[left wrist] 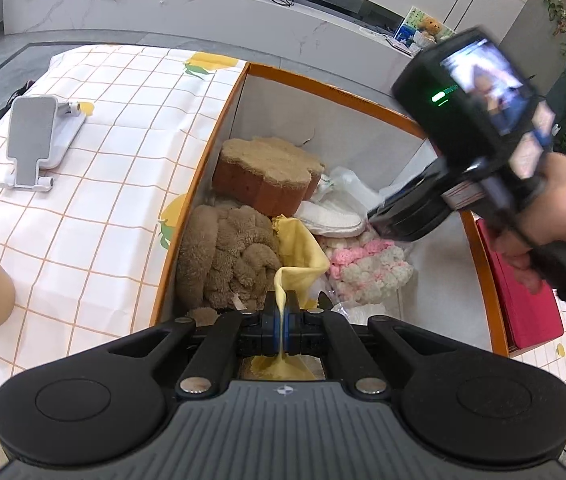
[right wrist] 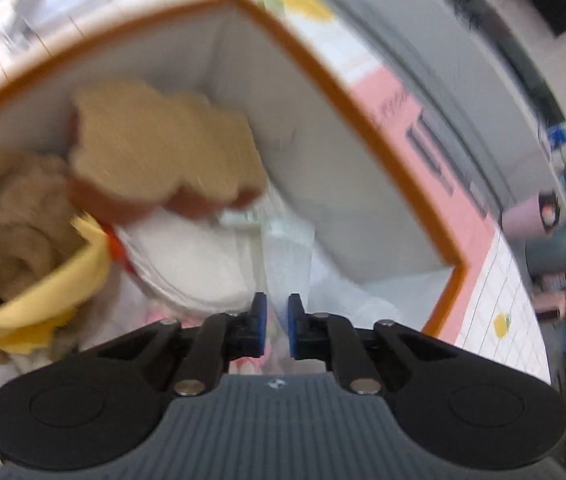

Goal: Organize soft objects

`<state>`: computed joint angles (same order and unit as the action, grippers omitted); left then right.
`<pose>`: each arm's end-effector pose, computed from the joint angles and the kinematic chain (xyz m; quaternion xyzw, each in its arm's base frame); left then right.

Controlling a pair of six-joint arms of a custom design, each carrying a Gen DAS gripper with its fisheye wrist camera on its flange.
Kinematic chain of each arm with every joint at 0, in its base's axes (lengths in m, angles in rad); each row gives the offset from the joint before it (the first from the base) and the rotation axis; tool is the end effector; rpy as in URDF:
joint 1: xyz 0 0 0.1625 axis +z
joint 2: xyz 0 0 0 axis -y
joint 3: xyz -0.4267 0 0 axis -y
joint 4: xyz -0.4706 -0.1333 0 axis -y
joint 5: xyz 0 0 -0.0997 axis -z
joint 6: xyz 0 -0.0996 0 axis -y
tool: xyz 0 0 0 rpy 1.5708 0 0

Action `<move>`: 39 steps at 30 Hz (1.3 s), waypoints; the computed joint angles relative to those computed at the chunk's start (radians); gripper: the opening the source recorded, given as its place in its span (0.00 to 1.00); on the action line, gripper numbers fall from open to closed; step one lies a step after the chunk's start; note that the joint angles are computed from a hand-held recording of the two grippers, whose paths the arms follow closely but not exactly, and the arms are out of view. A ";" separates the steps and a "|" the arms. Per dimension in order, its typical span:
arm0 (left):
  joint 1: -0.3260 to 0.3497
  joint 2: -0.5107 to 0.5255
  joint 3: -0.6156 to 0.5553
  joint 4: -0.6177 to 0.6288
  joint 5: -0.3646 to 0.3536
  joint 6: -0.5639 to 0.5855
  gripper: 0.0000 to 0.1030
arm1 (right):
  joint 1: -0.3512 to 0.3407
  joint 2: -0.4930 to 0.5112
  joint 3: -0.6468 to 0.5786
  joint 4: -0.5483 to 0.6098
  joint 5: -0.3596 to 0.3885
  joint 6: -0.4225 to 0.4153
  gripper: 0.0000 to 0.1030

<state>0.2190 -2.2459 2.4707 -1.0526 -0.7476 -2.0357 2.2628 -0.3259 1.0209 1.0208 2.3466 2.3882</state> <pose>-0.1696 -0.2491 0.2734 -0.1495 0.8532 -0.4108 0.2845 0.4680 -0.4651 -0.0582 0.6312 -0.6744 -0.0786 0.3750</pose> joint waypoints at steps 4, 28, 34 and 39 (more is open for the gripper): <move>0.001 -0.027 0.007 -0.005 0.005 0.006 0.02 | -0.006 0.061 -0.056 0.011 0.054 0.031 0.03; -0.084 -0.007 -0.007 0.095 0.071 -0.051 0.02 | 0.049 -0.320 0.321 -0.565 -0.113 -0.144 0.87; -0.190 0.009 -0.037 0.142 0.144 -0.090 0.02 | 0.031 -0.574 0.526 -0.639 -0.259 -0.116 0.92; -0.235 0.015 -0.027 0.000 0.199 0.004 0.02 | -0.029 -0.792 0.693 -0.664 -0.379 -0.047 0.94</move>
